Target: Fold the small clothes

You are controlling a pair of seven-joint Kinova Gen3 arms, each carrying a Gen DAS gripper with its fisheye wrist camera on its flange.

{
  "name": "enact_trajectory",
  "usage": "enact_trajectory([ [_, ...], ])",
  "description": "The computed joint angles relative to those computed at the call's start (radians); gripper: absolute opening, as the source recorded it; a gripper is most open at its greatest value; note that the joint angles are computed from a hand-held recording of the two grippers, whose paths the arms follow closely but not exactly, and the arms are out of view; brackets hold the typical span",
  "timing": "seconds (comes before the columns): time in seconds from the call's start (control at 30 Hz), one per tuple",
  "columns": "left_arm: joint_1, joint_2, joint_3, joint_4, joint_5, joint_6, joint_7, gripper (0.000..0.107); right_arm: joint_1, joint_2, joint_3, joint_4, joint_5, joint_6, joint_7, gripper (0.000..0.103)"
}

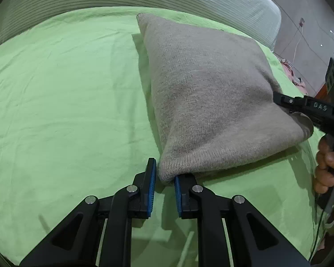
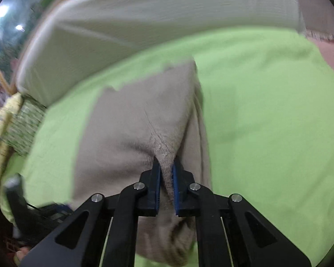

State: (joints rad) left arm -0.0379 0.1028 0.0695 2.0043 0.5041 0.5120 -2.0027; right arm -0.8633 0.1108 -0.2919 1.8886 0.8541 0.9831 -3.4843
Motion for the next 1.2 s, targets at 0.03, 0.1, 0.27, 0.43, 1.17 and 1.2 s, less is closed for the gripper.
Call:
enact_trajectory([
  [0.03, -0.006, -0.004, -0.002, -0.002, 0.005, 0.012, -0.005, 0.018, -0.020, -0.003, 0.014, 0.021, 0.025, -0.011, -0.041, 0.010],
  [0.1, -0.010, -0.007, -0.007, -0.008, 0.004, 0.033, -0.007, 0.020, -0.029, -0.017, 0.018, 0.038, 0.048, -0.021, -0.101, 0.011],
  [0.27, -0.013, -0.053, -0.046, -0.016, 0.022, 0.117, -0.039, 0.022, -0.028, -0.034, -0.032, 0.005, 0.057, 0.055, -0.107, 0.019],
  [0.43, -0.076, -0.095, -0.092, -0.025, 0.186, 0.199, -0.140, 0.053, -0.044, -0.049, -0.056, -0.031, 0.082, 0.164, -0.098, 0.020],
  [1.17, -0.140, 0.168, 0.021, -0.341, 0.191, 0.253, 0.031, 0.065, 0.050, -0.006, 0.071, -0.084, 0.086, 0.003, 0.109, 0.018],
  [1.2, -0.150, 0.180, 0.026, -0.352, 0.210, 0.266, 0.028, 0.065, 0.056, -0.015, 0.033, -0.072, 0.111, -0.007, 0.084, 0.025],
])
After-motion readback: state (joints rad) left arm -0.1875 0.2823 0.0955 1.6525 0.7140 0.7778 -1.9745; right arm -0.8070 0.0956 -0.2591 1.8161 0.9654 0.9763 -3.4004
